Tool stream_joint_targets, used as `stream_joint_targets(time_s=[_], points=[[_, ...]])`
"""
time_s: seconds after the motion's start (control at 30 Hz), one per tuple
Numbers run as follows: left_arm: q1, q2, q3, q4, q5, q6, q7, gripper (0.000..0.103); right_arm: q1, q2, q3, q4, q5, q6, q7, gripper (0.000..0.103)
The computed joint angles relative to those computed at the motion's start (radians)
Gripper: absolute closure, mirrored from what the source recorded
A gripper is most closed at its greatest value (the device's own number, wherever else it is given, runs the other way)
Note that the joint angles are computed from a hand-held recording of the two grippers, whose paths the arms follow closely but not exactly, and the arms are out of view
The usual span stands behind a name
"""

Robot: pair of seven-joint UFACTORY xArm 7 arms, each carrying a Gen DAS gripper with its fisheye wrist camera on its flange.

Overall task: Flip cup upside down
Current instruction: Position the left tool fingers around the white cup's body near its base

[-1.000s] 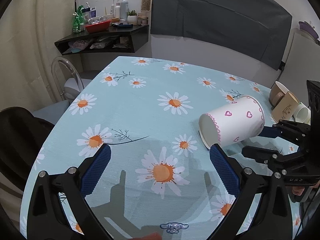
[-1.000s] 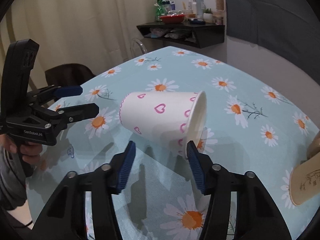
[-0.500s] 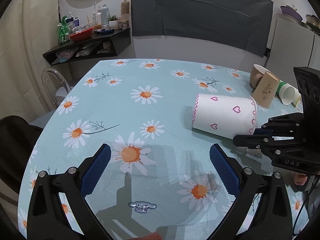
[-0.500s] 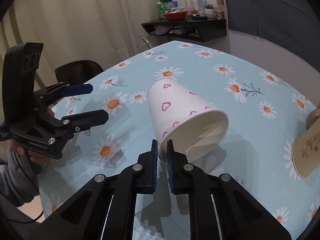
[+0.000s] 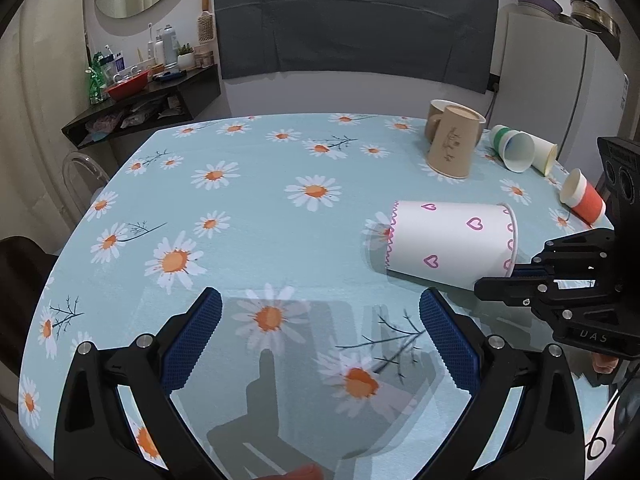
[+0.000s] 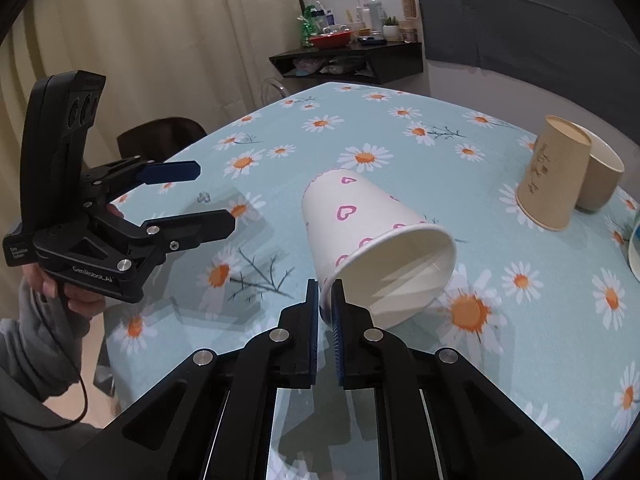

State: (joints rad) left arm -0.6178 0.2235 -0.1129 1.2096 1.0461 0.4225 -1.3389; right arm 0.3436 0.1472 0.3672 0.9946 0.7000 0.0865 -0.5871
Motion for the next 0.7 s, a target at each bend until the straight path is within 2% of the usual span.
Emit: stream_joint_targets(time_s=[0.1,0.2,0.33,0.43,0.6,0.67,0.7], points=[[-0.025,0.001,-0.015,0.006,0.005,0.012,-0.013,0.006,-0.018,-0.067,0.034,-0.076,0.139,-0.027,-0.104,0.097],[-0.058,0.010,-0.030,0.020,0.016,0.045,-0.023,0.006,0.008,-0.142,0.022,-0.146,0.285,-0.039,-0.214,0.097],[-0.093,0.014,-0.044,0.029,0.019,0.061,-0.038,0.006,0.065,-0.233,-0.022,-0.239,0.331,-0.055,-0.238,0.097],[-0.117,0.015,-0.048,0.035,0.038,0.082,-0.058,0.006,0.132,-0.277,-0.070,-0.277,0.410,-0.071,-0.305,0.097],[-0.120,0.011,-0.058,0.035,-0.001,0.092,-0.058,0.006,0.215,-0.287,-0.129,-0.299,0.419,-0.117,-0.332,0.095],[-0.108,0.006,-0.063,0.030,-0.061,0.082,-0.041,0.006,0.199,-0.286,-0.111,-0.322,0.325,-0.140,-0.254,0.095],[-0.101,0.003,-0.065,0.028,-0.091,0.073,-0.033,0.006,0.158,-0.293,-0.074,-0.343,0.244,-0.151,-0.181,0.094]])
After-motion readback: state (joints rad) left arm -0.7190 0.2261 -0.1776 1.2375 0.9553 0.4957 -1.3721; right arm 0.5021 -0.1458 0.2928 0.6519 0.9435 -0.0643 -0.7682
